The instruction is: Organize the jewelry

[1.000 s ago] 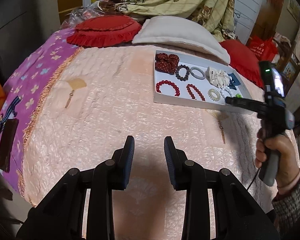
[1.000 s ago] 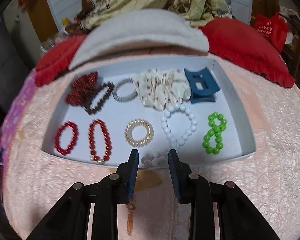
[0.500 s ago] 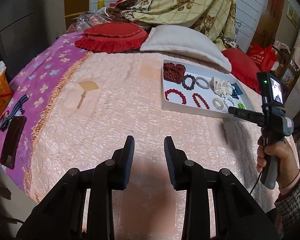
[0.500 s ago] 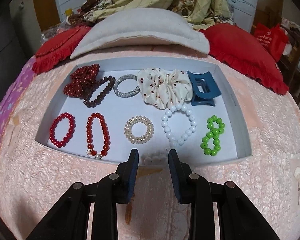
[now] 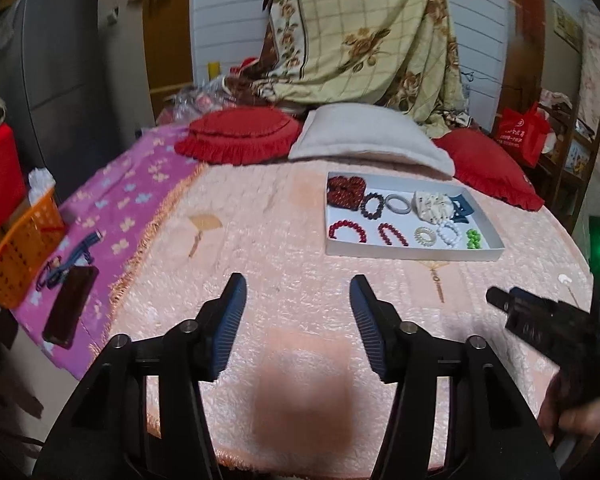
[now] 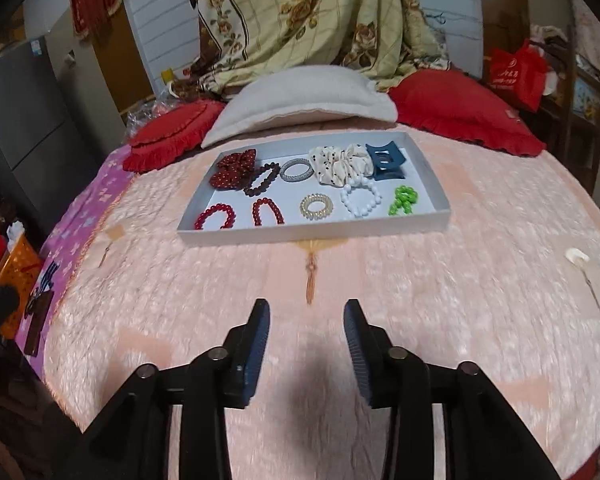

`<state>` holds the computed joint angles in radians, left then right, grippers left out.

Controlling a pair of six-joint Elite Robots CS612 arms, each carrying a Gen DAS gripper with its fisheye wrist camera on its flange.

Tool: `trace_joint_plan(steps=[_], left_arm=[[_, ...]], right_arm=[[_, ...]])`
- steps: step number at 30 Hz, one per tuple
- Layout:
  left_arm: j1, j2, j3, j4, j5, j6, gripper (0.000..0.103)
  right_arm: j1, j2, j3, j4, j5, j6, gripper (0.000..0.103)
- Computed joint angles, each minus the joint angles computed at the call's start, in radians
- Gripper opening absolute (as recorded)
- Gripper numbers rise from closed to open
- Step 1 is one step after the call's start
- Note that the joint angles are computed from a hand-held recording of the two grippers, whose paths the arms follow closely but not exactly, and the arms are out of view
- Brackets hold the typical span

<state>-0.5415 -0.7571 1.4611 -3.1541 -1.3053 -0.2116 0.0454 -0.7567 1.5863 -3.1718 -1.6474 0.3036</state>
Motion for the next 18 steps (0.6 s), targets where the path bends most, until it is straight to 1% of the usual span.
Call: trace_joint_plan(steps=[1,4,11,18], left_arm=[[-0.003,-0.003,0.008,-0.010,0.005,0.004,0.060],[-0.015,-0.014,0.033,-0.036,0.028,0.015,0.060],[-0.036,-0.034,0.076,-0.057,0.068,0.030,0.061],[-0.053,-0.051,0.110,-0.067,0.093,0.035,0.061]], right_arm=[[0.004,-0.006,0.014,-0.012,-0.006,0.003,0.039],[0.012,-0.019,0.050,-0.034,-0.017,0.004,0.039],[0.026,-0.042,0.115,-0.109,-0.043,0.000,0.039],[0.044,-0.051,0.150,-0.178,-0.103,-0.035,0.040]])
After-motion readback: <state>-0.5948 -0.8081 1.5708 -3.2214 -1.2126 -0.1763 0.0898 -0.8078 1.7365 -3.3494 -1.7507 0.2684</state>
